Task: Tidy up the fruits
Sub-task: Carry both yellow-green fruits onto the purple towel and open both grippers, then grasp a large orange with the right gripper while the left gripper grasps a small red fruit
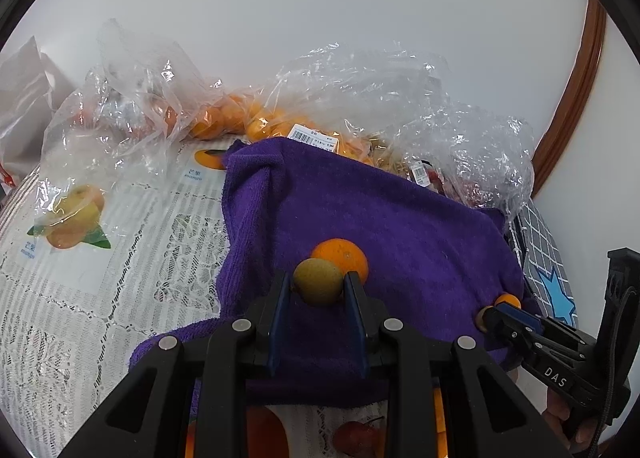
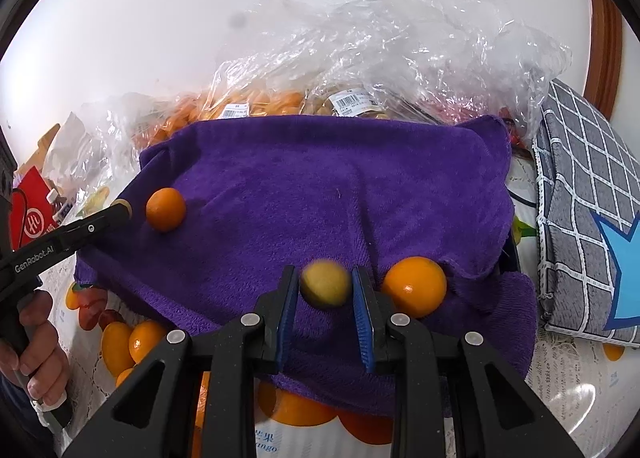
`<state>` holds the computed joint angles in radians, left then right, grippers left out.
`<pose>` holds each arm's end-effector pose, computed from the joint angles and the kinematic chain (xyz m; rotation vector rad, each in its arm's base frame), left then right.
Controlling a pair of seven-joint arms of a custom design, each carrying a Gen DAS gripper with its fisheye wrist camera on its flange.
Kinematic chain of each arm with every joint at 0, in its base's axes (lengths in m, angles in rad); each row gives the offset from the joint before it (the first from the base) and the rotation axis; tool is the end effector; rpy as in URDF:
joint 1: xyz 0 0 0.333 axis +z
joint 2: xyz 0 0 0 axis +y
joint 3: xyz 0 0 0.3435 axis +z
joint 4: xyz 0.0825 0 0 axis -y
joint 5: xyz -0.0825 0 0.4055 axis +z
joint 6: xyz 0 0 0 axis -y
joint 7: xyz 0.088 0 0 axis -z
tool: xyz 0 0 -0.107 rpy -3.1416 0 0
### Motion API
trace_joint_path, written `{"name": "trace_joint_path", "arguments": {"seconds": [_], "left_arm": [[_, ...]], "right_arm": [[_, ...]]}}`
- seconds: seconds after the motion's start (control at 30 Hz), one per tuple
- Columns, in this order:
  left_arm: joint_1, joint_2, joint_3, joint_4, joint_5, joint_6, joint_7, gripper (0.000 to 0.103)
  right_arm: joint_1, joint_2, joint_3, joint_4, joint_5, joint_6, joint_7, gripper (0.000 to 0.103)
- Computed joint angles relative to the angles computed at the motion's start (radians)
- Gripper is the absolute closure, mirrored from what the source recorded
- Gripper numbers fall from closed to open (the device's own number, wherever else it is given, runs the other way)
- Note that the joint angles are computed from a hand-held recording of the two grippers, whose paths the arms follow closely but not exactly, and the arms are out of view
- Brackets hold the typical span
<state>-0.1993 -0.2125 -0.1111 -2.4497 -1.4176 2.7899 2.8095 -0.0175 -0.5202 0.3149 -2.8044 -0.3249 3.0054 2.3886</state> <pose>0.4754 -0.1060 0.4254 -1.5910 2.1732 -1.2575 0.3750 0.1389 0.4306 -1.5880 1.9353 -0.5961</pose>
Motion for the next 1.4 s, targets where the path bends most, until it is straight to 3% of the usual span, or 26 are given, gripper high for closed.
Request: {"name": "trace_joint_path", "arguments": {"seconds": [0.13, 0.37, 0.53, 0.6, 0.87, 1.1, 1.4], "left_arm": [[0.002, 0.003, 0.0, 0.001, 0.01, -0.004, -0.008, 0.076], [0.002, 0.002, 0.004, 0.001, 0.012, -0.019, -0.002, 0.077], [-0.001, -0.006, 0.003, -0.005, 0.015, -0.01, 0.004, 0.075], [-0.001, -0.013, 0.005, -0.009, 0.001, -0.006, 0.014, 0.07], [0.003, -0.063, 0.017, -0.039, -0.072, 0.013, 0.07, 0.068], [0.037, -0.119, 0.037, -0.085, -0.098, 0.005, 0.109, 0.066], [0.064, -0.142, 0.066, -0.115, -0.046, -0.015, 0.062, 0.066]], "right_arm": [[-0.011, -0.016, 0.015, -0.005, -0.006, 0.003, 0.014, 0.063], [-0.025, -0.064, 0.042, -0.019, -0.009, -0.01, 0.046, 0.061], [-0.019, -0.126, 0.063, -0.048, -0.001, -0.044, 0.095, 0.054], [0.0, -0.16, 0.061, -0.065, 0.004, -0.068, 0.117, 0.054], [0.116, -0.31, 0.033, -0.116, 0.046, -0.174, 0.19, 0.053], [0.19, -0.347, 0.049, -0.106, 0.041, -0.268, 0.219, 0.053], [0.29, -0.282, 0.041, -0.098, 0.048, -0.234, 0.223, 0.053]]}}
